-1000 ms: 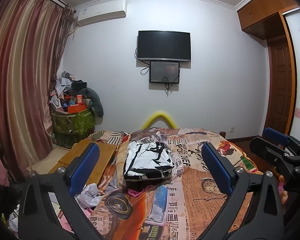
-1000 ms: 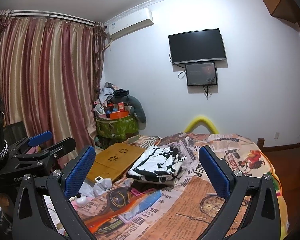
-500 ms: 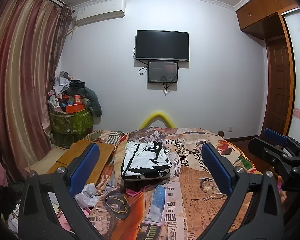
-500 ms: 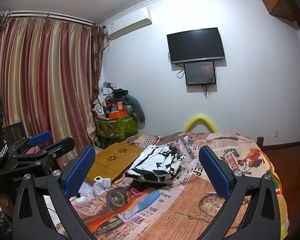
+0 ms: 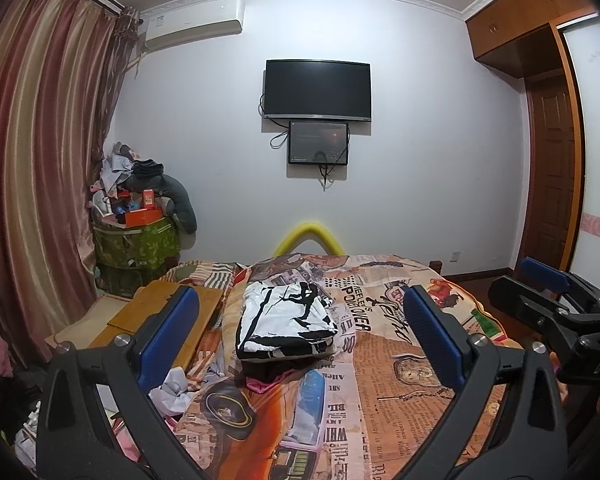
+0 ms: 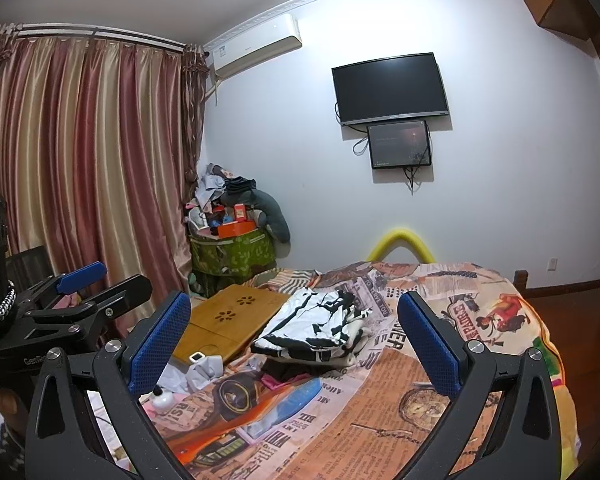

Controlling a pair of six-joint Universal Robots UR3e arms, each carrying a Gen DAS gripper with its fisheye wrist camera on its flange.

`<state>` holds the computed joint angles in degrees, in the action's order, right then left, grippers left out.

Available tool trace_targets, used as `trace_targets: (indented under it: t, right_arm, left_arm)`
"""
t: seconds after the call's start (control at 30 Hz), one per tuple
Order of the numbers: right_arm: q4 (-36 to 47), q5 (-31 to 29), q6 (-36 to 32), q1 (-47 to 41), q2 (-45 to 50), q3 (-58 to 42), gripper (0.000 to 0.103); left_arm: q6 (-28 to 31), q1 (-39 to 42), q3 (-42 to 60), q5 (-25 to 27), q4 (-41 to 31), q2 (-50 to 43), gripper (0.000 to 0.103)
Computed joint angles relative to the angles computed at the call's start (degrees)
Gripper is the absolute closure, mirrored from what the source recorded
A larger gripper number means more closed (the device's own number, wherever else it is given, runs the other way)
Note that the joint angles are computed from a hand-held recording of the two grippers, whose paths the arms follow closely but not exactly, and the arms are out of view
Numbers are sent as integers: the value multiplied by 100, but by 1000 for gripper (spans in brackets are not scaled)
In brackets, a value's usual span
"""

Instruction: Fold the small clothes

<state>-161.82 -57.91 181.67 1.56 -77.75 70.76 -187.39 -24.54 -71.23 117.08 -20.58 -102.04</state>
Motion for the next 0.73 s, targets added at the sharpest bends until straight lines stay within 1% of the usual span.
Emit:
trace_targets:
  t: [0.23, 0.73]
  right_arm:
    - [16, 3, 4, -2, -9, 2, 0]
    - [18, -95, 42, 80, -37, 38, 0]
  left_arm:
    - [-42, 84, -44, -206, -118, 83, 0]
    - [-82, 128, -211, -257, -86, 184, 0]
